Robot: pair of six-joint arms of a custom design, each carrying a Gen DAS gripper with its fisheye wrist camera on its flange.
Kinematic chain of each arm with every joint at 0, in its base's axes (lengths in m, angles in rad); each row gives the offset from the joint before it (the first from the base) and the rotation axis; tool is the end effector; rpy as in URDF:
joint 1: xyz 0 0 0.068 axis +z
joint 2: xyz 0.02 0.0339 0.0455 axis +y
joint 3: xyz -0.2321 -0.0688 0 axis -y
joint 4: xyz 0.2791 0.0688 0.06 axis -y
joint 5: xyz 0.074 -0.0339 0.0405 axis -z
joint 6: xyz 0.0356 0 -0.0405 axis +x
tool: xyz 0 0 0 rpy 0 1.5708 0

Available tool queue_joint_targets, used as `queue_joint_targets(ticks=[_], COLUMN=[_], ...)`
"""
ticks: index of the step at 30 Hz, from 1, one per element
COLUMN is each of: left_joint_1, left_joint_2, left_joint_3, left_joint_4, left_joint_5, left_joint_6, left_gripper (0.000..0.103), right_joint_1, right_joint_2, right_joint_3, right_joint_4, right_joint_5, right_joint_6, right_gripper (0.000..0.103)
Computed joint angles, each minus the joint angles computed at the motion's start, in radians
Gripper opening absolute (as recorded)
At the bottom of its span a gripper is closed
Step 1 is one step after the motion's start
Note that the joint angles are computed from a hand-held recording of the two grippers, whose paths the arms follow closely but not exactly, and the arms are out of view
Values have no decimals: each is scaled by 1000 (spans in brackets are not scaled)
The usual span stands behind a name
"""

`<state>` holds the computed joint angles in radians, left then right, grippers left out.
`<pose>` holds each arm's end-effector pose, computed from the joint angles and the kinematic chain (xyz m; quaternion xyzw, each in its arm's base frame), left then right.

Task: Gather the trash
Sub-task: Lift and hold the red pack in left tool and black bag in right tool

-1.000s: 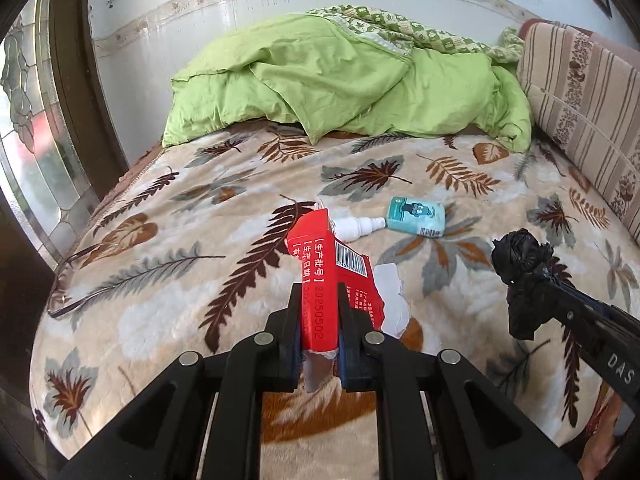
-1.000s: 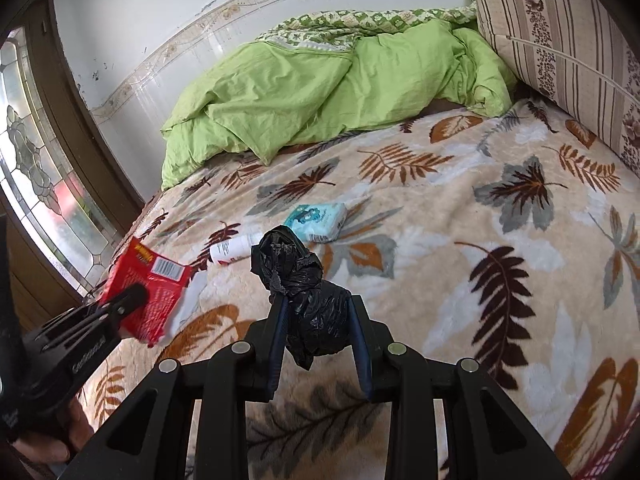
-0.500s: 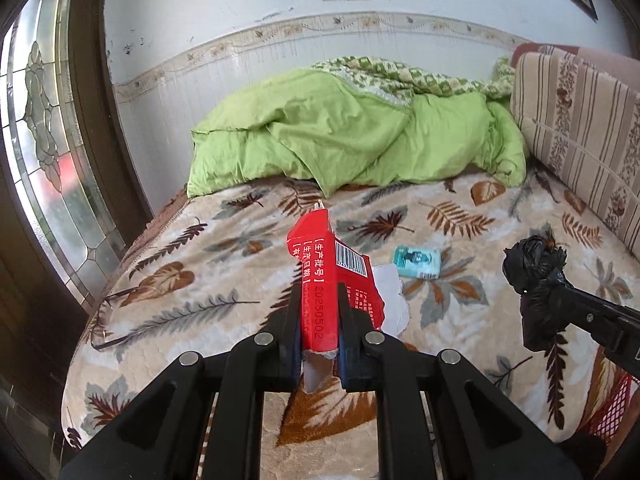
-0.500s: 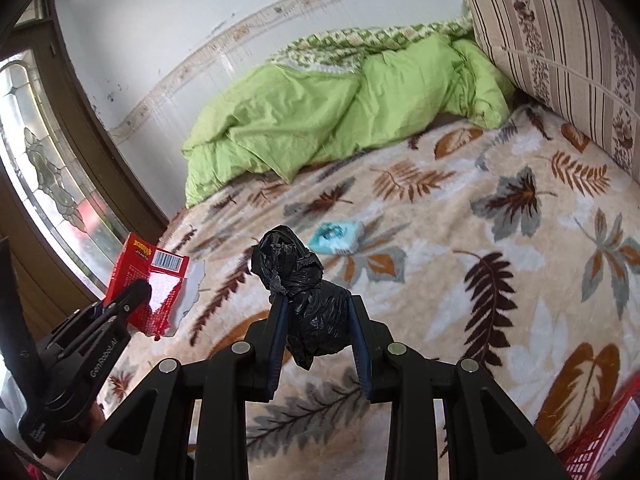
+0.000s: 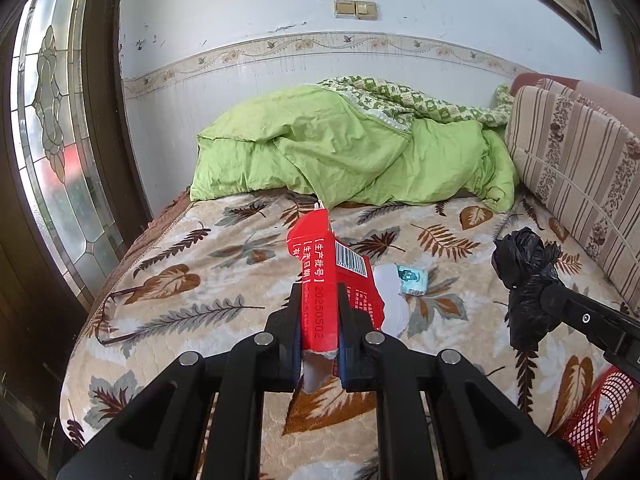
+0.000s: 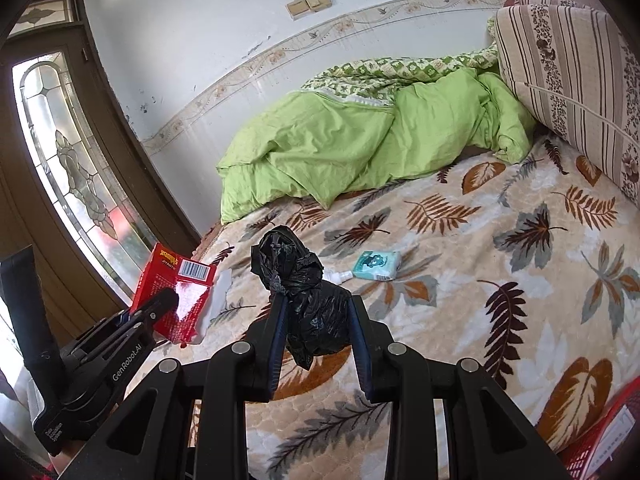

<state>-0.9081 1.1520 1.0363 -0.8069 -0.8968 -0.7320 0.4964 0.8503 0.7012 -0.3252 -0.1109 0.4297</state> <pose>0.1867 -0.1941 0.2762 -0.0624 0.8631 0.0705 0.4962 0.2172 0.1221 0.2558 -0.0573 0.8507 0.2748 0.4445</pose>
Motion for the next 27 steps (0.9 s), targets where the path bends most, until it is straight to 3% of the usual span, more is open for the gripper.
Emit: queue_joint_targets(ticks=[27], left_joint_1=[-27], left_joint_2=[-30], left_joint_3=[-3], left_joint_4=[-29], left_joint_5=[-15], left_joint_6=[-28], left_gripper=[13], right_joint_1=[51], right_joint_2=[-30], right_joint_3=[13], right_joint_4=[-31], right_joint_5=[50], right_joint_6=[11], right_gripper=[32])
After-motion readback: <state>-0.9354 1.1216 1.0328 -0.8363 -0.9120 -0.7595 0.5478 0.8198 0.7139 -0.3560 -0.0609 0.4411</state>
